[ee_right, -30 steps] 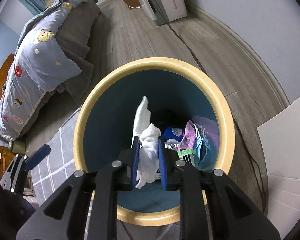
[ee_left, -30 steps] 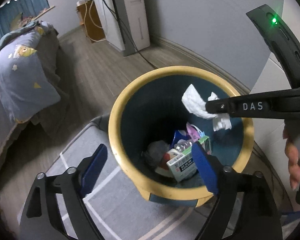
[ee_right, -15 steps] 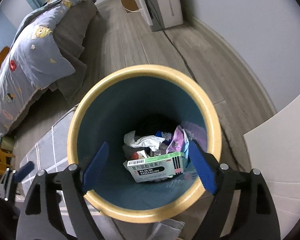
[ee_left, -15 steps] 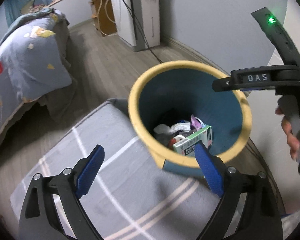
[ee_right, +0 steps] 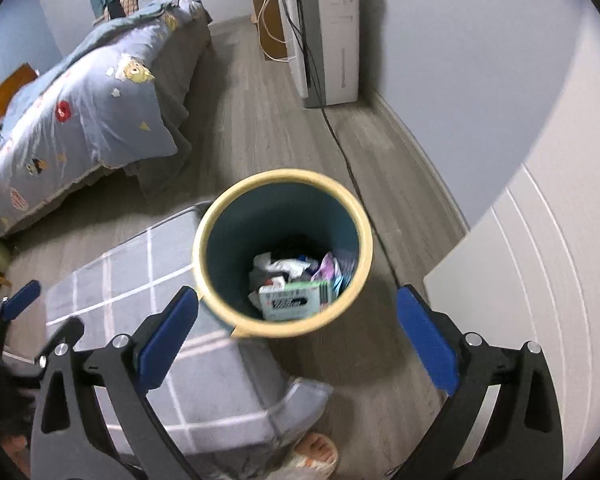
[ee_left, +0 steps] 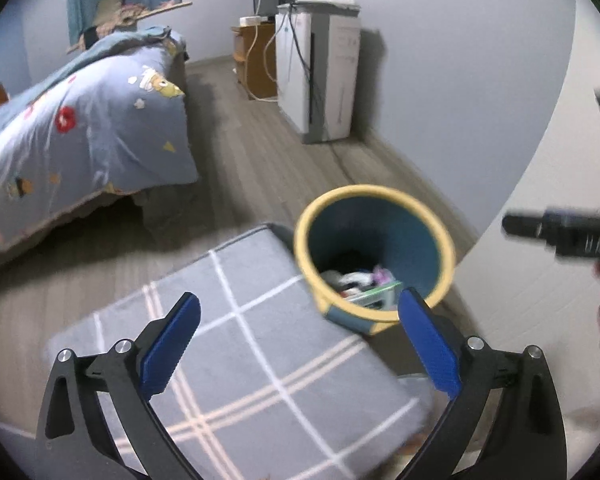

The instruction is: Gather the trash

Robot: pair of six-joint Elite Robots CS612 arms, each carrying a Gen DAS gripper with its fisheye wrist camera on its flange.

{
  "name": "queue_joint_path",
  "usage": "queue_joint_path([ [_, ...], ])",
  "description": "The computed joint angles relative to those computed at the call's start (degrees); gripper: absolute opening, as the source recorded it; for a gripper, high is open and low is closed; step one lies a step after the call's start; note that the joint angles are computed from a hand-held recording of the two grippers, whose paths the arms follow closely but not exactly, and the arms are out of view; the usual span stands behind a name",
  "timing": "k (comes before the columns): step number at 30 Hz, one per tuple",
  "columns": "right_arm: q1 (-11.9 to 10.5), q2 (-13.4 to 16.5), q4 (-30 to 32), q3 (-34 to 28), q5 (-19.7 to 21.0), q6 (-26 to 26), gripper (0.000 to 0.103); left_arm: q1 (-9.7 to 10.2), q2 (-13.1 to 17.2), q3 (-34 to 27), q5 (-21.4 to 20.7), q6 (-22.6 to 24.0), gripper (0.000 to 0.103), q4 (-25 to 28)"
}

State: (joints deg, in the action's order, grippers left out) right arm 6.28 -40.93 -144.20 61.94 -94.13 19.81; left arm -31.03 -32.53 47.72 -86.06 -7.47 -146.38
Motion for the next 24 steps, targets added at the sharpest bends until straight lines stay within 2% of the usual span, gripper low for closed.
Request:
queue_joint_path([
  [2,0.03,-0.82,-1.64,2.47,0.16,1.51,0.097,-0.06,-0.2,1.12,-1.15,0.52,0.098,-2.87],
  [5,0.04,-0.85,-7.55,4.99,-0.34,1.7,0.097,-0.75,0.33,2.0,2.51,2.52,0.098,-6.73],
  [6,-0.01,-0.56,-9.91,5.55,-0.65,1.01,0.097,-0.88,0.9,1.35,3.11,3.03,0.098,-6.22],
  [9,-0.34,0.11,-11.55,5.48,-0.59,0.0,0.097,-1.05,2.08,-0.21,3.23,4.83,0.098,-4.48],
  [11,-0.46,0.63,-11.61,5.09,-1.43,0.43,0.097,-1.04,2.39,-0.73,2.58,5.78,0.098,-2.75],
  [13,-0.61,1.04,-10.58,4.57,-1.31,1.12,0.097,-0.77,2.69,-1.36,0.23,5.88,0.098,-0.65],
  [16,-0.29,1.39,-9.02,3.99,-2.07,-0.13,0.097,-0.24,2.96,-1.58,-2.76,4.52,0.098,0.38],
  [19,-0.01,1.62,-8.5,3.56,-2.24,-1.64,0.097,-0.11,3.19,-2.04,-2.77,3.83,0.098,1.96],
  [24,0.17,1.75,-8.3,3.37,-2.92,-2.43,0.097,-0.24,2.88,-1.29,-1.45,4.99,0.098,0.7],
])
